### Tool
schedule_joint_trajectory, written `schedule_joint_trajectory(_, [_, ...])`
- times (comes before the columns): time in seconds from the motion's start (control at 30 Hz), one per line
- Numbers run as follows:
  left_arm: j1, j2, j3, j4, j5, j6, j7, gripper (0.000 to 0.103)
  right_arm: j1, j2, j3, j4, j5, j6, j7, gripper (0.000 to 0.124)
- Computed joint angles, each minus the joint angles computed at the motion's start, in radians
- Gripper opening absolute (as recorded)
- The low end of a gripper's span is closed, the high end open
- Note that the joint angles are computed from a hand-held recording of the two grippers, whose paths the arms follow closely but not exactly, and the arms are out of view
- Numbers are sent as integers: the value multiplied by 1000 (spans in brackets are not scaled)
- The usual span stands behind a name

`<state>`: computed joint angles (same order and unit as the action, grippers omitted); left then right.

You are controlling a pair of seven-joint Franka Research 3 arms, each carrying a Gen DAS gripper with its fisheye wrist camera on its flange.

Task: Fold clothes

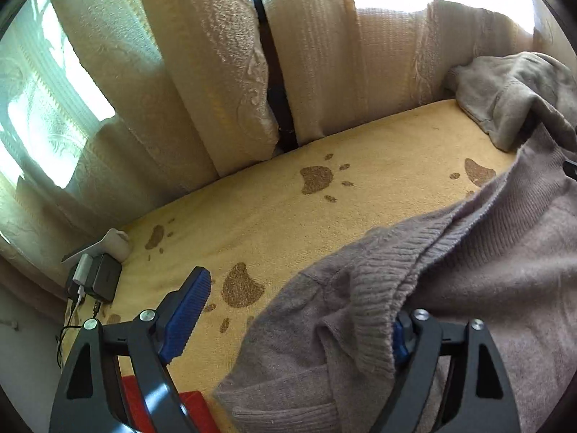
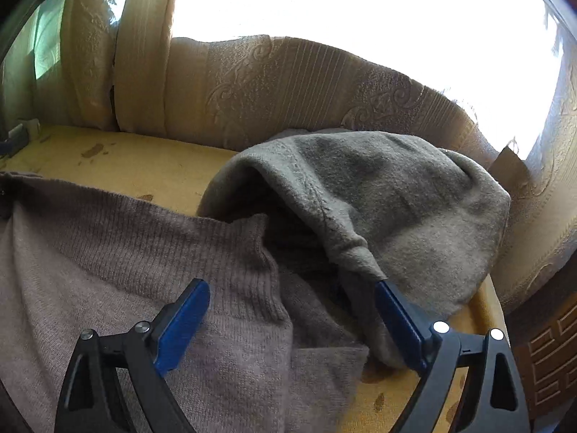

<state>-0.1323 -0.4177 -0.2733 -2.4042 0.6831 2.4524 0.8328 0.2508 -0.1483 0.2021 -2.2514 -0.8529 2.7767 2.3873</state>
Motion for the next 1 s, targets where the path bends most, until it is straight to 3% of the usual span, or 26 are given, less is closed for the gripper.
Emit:
schedule_joint_trajectory(0.1, [4, 14, 8, 20, -8, -5, 9, 89, -9, -67, 7, -41, 32, -33, 48, 95])
schedule_joint_trajectory(0.17, [-25, 48, 46, 57, -92, -1, 91, 89, -9, -123, 9, -88, 88, -17, 45, 95])
schedule_joint_trajectory(0.33, [-175, 75, 252, 76, -710, 115, 353, 89, 13, -235, 7, -203, 254, 72, -20, 95])
schedule_joint_trajectory(0.37, [-176, 74, 261, 75, -776, 127, 363, 89, 25, -247, 3, -221, 290, 89, -45, 95])
schedule_joint_trajectory(0.47, [-87, 70, 190, 83, -730, 122, 261, 89, 43, -221, 11, -229, 377, 124, -107, 95])
schedule_joint_trajectory(0.57, [23, 97, 73, 143, -471, -9, 118, 89, 81, -182, -3, -236, 484, 146, -197, 95])
schedule_joint_trajectory(0.63, [46, 120, 34, 181, -335, -102, 61, 89, 81, -143, 7, -220, 533, 125, -239, 95])
schedule_joint_trajectory(0.67, [40, 120, 42, 181, -326, -109, 53, 89, 85, -124, 9, -196, 566, 78, -265, 95])
schedule_joint_trajectory(0.77, [15, 80, 109, 119, -440, -17, 27, 89, 56, -132, 38, -205, 597, 75, -265, 95])
schedule_joint_trajectory(0.87, [6, 15, 140, 27, -517, 79, -12, 89, 45, -135, 52, -208, 619, 75, -282, 96])
schedule_joint_trajectory(1.0, [-62, -94, 172, -116, -617, 142, 51, 89, 56, -121, 42, -201, 666, 77, -341, 102])
